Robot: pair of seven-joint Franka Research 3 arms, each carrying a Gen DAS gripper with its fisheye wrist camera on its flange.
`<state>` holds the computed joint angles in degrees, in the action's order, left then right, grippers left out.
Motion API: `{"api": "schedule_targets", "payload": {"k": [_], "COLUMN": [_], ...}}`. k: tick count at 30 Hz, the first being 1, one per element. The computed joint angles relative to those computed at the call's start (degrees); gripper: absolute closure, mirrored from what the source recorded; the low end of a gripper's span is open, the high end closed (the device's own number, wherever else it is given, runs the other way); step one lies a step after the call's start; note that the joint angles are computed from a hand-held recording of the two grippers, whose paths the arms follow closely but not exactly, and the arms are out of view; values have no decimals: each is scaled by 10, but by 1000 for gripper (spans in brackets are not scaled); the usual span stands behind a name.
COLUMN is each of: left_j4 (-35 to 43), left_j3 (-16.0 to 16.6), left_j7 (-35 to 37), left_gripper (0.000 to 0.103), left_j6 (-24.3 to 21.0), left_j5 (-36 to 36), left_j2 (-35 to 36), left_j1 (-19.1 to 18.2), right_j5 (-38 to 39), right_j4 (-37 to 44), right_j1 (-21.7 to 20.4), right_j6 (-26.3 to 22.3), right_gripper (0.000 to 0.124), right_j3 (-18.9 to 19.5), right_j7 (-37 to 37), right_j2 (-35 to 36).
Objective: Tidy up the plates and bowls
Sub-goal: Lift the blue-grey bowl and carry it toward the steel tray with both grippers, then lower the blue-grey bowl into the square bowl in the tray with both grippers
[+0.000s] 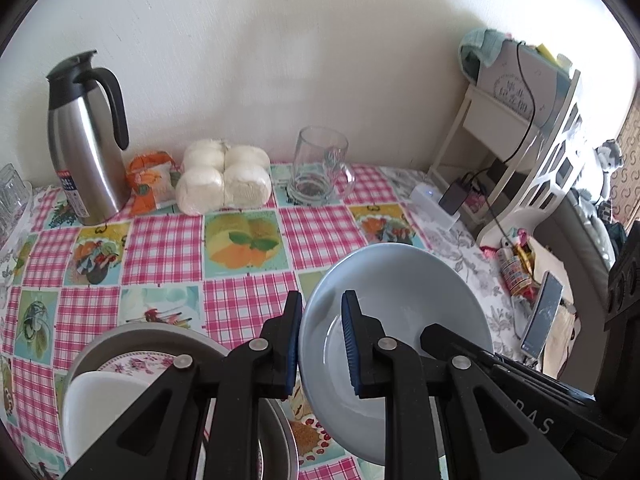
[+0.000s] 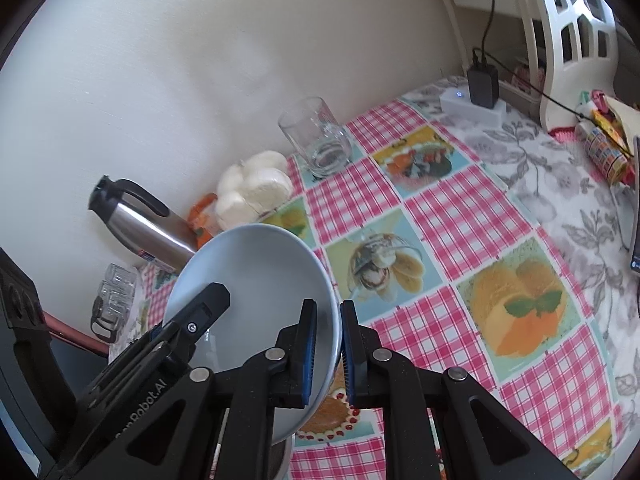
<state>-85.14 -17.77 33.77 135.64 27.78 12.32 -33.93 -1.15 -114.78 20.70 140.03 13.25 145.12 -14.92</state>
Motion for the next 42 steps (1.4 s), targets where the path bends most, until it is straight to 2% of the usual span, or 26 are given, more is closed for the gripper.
{"api": "schedule_targets", "payload": {"k": [18, 32, 42], "left_j4": [-125, -225, -275], "left_j3": [-10, -16, -11], "left_j7": [-43, -59, -47], "left_gripper": [82, 82, 82], "left_j6": [52, 67, 62], "left_j5": [-9, -50, -94], "left_j2": [-122, -222, -273], "left_j1": [54, 100, 120], "right_j5": [-21, -33, -43], "right_j4": [63, 137, 185], "right_j1": [22, 69, 104], "right_j6": [13, 5, -14], "right_gripper": [111, 111, 111], "right_j3": [17, 18, 13], "right_j7": [8, 6, 1], "right_j2": [24, 81, 123]}}
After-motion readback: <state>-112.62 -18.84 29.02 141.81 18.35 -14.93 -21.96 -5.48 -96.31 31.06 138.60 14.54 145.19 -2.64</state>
